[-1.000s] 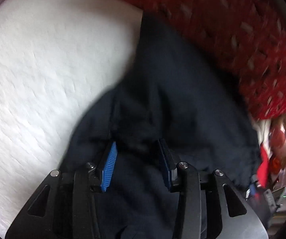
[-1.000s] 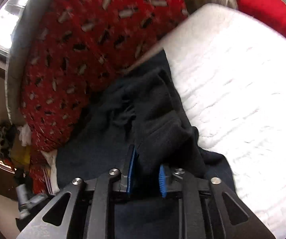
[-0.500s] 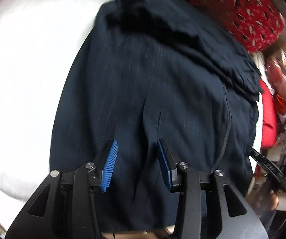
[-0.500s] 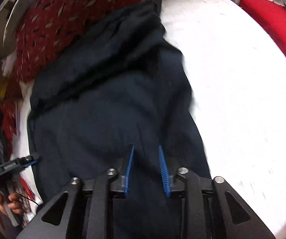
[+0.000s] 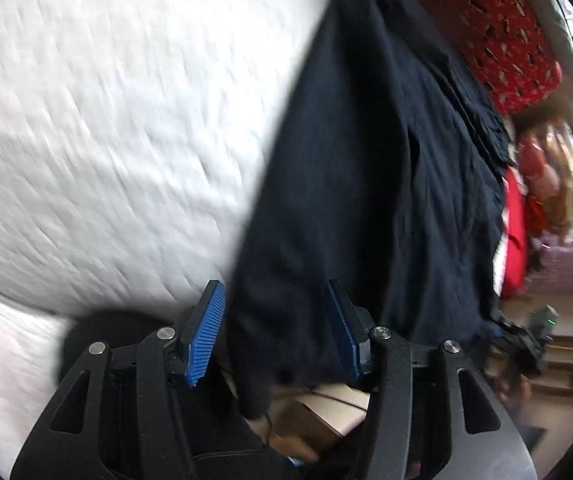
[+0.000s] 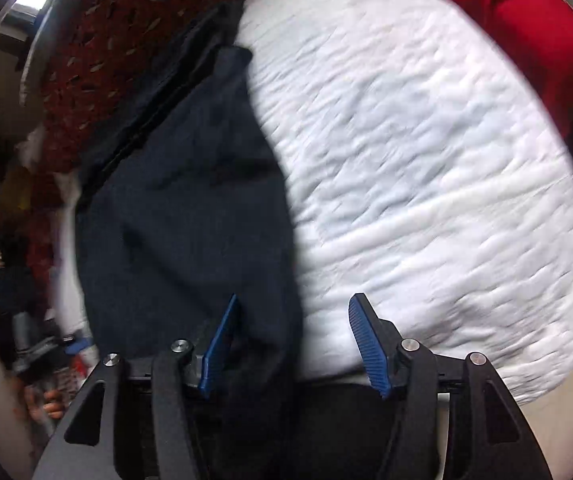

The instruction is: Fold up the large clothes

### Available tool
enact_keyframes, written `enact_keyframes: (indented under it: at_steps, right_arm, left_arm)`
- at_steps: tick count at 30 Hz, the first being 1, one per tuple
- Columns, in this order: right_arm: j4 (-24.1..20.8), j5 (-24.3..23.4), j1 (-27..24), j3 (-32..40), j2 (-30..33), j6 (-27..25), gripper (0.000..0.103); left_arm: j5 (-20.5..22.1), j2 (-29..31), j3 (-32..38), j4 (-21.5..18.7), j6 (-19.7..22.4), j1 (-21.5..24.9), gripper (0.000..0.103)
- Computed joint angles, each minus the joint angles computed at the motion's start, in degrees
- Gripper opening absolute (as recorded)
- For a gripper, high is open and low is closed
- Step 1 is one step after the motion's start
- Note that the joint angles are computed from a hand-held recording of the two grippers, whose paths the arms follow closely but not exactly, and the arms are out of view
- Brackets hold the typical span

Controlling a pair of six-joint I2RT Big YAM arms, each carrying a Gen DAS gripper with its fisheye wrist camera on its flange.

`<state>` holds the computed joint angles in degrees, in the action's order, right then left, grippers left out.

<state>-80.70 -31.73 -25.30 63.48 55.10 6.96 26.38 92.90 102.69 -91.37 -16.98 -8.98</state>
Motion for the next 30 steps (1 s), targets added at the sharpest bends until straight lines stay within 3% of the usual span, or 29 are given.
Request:
enact_keyframes:
  at_steps: [2, 5, 6, 7, 8, 10, 11, 14, 16, 18, 20, 22, 25, 27, 30]
  right_arm:
    - [-0.72, -3.37, 1.79, -1.26, -0.17, -1.24, 0.061]
    - [-1.71, -1.81, 5.43, -1.78, -0.18, -5.95, 0.062]
    - [-1.69, -1.06, 6.7, -1.77, -0.3, -6.97, 0.047]
    - [-2.7, -0.24, 8.02, -1.39, -0.36, -8.93, 0.032]
    - [-3.56, 0.38, 8.93, -1.58, -0.93, -10.14, 0.012]
    - [-4.63, 3.05, 11.23, -1.23, -2.58, -13.87, 0.012]
    - [-3.37, 3.06, 13.29, -0.4, -2.12, -13.35, 0.011]
    - [-3.84, -2.36, 11.05, 0.52, -4.64, -13.74, 0.01]
    - [-0.34, -6.79, 10.79, 1.01, -5.55, -10.42, 0.01]
    - [2.61, -15.22, 6.23, 1.22, -6.78, -8.2, 0.009]
    - [8.29, -22.81, 3.07, 0.3, -7.84, -3.05, 0.009]
    - [14.31, -27.32, 1.41, -0.4, -7.95, 2.9, 0.009]
    - [21.42, -30.5, 0.11, 0.11, -6.65, 10.37, 0.009]
    - [22.28, -31.98, -1.68, 2.8, -3.84, 11.13, 0.009]
    - [33.77, -28.62, 2.65, 3.8, -1.18, 23.12, 0.009]
  left_arm:
    - [2.25, -1.06, -2.61, 0.68, 0.97, -0.63, 0.051]
    - [-1.7, -3.1, -4.46, 3.42, 1.71, -2.8, 0.049]
    - [-1.44, -3.69, -4.72, 3.9, 1.94, -3.05, 0.041]
    - [-0.68, -3.69, -4.51, 3.83, 2.27, -3.4, 0.013]
    - [0.84, -3.87, -4.42, 3.65, 2.63, -3.37, 0.01]
    - [2.66, -5.01, -4.17, 4.68, 1.71, -3.03, 0.01]
    - [3.4, -5.52, -3.88, 5.07, 1.19, -2.72, 0.01]
    - [9.09, -7.17, -2.63, 7.46, -2.38, -0.65, 0.01]
    - [10.96, -7.51, -0.74, 8.97, -4.14, 0.39, 0.01]
    - [11.31, -7.08, 1.67, 10.59, -6.22, 0.51, 0.01]
    - [11.75, -6.57, 3.54, 12.65, -8.71, 0.82, 0.01]
    - [12.34, -5.75, 4.97, 14.31, -11.36, 1.12, 0.01]
    - [13.02, -3.52, 7.19, 17.26, -15.59, 1.41, 0.01]
    - [12.47, -2.07, 8.92, 18.25, -17.31, 1.28, 0.01]
    - [11.47, 1.49, 13.31, 18.91, -19.6, 1.34, 0.01]
